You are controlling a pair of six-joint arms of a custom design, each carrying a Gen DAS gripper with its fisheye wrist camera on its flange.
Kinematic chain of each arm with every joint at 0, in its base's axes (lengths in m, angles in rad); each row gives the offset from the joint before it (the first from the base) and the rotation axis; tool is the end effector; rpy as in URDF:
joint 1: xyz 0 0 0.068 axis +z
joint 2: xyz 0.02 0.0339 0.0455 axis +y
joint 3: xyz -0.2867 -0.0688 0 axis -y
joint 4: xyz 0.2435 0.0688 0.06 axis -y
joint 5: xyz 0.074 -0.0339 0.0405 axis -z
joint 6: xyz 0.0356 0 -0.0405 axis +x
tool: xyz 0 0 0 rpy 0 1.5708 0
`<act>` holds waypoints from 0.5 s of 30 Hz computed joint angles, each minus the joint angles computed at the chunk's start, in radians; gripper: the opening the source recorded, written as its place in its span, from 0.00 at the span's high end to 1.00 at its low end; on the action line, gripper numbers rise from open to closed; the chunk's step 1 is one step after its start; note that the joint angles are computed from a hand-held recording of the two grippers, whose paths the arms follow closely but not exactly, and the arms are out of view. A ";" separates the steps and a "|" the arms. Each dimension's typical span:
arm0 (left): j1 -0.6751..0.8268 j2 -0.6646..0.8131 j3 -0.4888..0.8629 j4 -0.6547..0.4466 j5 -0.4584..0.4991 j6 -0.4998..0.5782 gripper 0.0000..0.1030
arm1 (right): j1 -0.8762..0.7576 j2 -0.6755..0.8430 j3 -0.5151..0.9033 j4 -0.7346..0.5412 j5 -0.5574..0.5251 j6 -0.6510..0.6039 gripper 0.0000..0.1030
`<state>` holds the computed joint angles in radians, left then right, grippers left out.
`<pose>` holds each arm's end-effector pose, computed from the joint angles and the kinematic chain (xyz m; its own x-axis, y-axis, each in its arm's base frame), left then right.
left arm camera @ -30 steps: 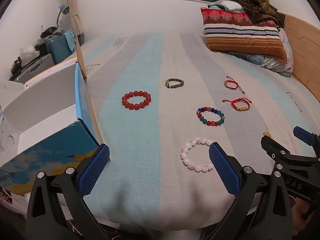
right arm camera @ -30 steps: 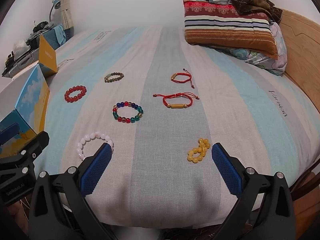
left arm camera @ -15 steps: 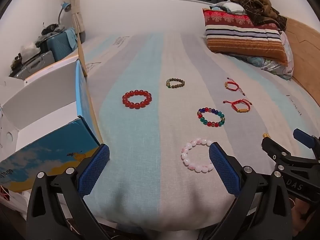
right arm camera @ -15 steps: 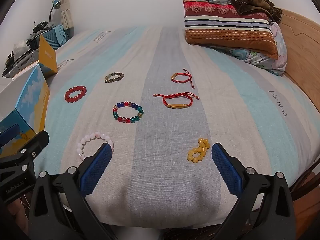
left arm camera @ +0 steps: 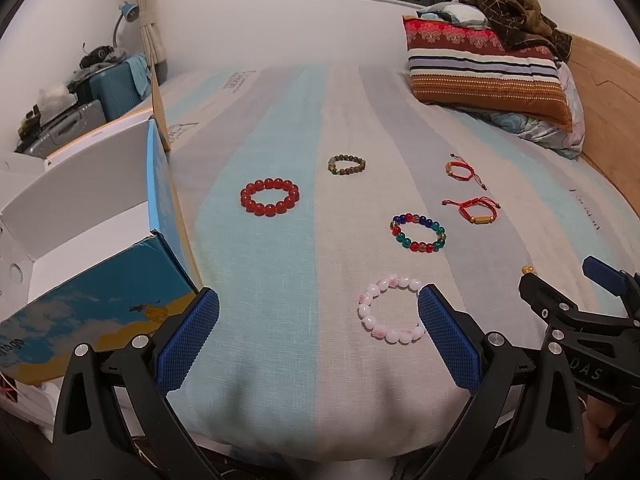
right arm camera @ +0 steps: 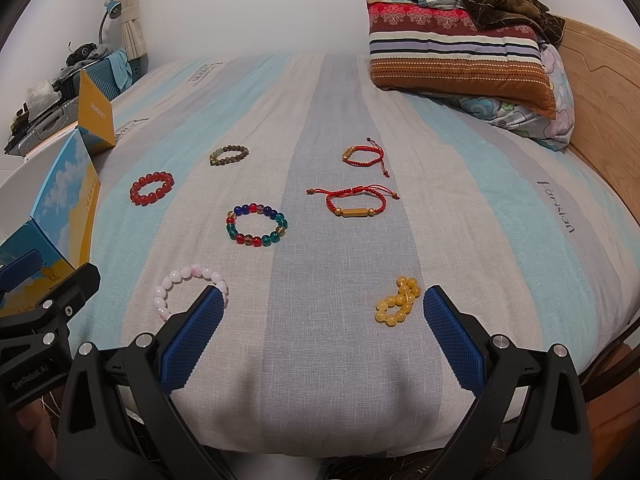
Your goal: Organize jewelry
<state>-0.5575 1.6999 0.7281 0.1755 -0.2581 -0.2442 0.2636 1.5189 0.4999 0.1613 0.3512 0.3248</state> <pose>0.2760 -0.1614 0.1530 -0.6756 0.1457 -0.7227 0.2027 0.9792 0.0079 0.2486 0.0544 0.1427 -0.7008 0.1212 -0.7030 0.2071 0.9776 -0.0378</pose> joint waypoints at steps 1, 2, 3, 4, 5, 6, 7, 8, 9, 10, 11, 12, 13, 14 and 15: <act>-0.001 0.001 0.001 -0.001 0.000 0.000 0.05 | 0.000 0.001 0.000 0.000 0.000 0.000 0.07; -0.001 0.002 0.001 0.000 0.001 -0.001 0.05 | 0.000 0.001 0.000 0.000 0.000 0.000 0.07; 0.001 0.001 0.001 0.000 0.002 0.000 0.05 | 0.000 0.001 0.000 0.000 0.000 0.000 0.07; 0.001 0.002 0.001 0.001 0.004 -0.001 0.05 | 0.001 0.001 0.000 0.002 0.001 0.000 0.07; 0.003 0.001 0.000 0.001 0.007 0.001 0.05 | 0.000 0.002 0.000 0.002 0.000 0.000 0.07; 0.002 0.003 0.000 0.001 0.005 0.003 0.05 | 0.001 0.003 0.000 0.002 0.001 0.001 0.07; 0.002 0.004 0.000 0.003 0.004 0.003 0.05 | 0.001 0.003 0.000 0.002 0.001 0.001 0.07; 0.003 0.005 0.001 0.003 0.005 0.003 0.05 | 0.001 0.003 0.000 0.003 0.001 0.001 0.07; 0.003 0.005 0.002 0.003 0.006 0.002 0.05 | 0.002 0.004 0.000 0.003 0.002 0.002 0.07; 0.003 0.006 0.002 0.003 0.005 0.001 0.05 | 0.002 0.004 0.000 0.003 0.002 0.002 0.07; 0.004 0.006 0.003 0.002 0.005 0.003 0.05 | 0.002 0.003 0.000 0.003 0.001 0.001 0.07; 0.004 0.006 0.002 0.003 0.005 0.003 0.05 | 0.001 0.003 0.000 0.003 0.000 0.000 0.07; 0.003 0.005 0.000 0.004 0.006 0.002 0.05 | 0.001 0.003 0.000 0.003 0.000 0.000 0.07; 0.004 0.005 0.001 0.003 0.007 0.002 0.05 | 0.000 0.003 0.000 0.002 0.001 0.000 0.07; 0.003 0.005 0.001 0.003 0.005 0.003 0.05 | 0.000 0.003 0.000 0.003 0.000 -0.001 0.07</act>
<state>-0.5543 1.7048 0.7295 0.1788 -0.2529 -0.2415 0.2632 1.5215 0.5002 0.1639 0.3508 0.3243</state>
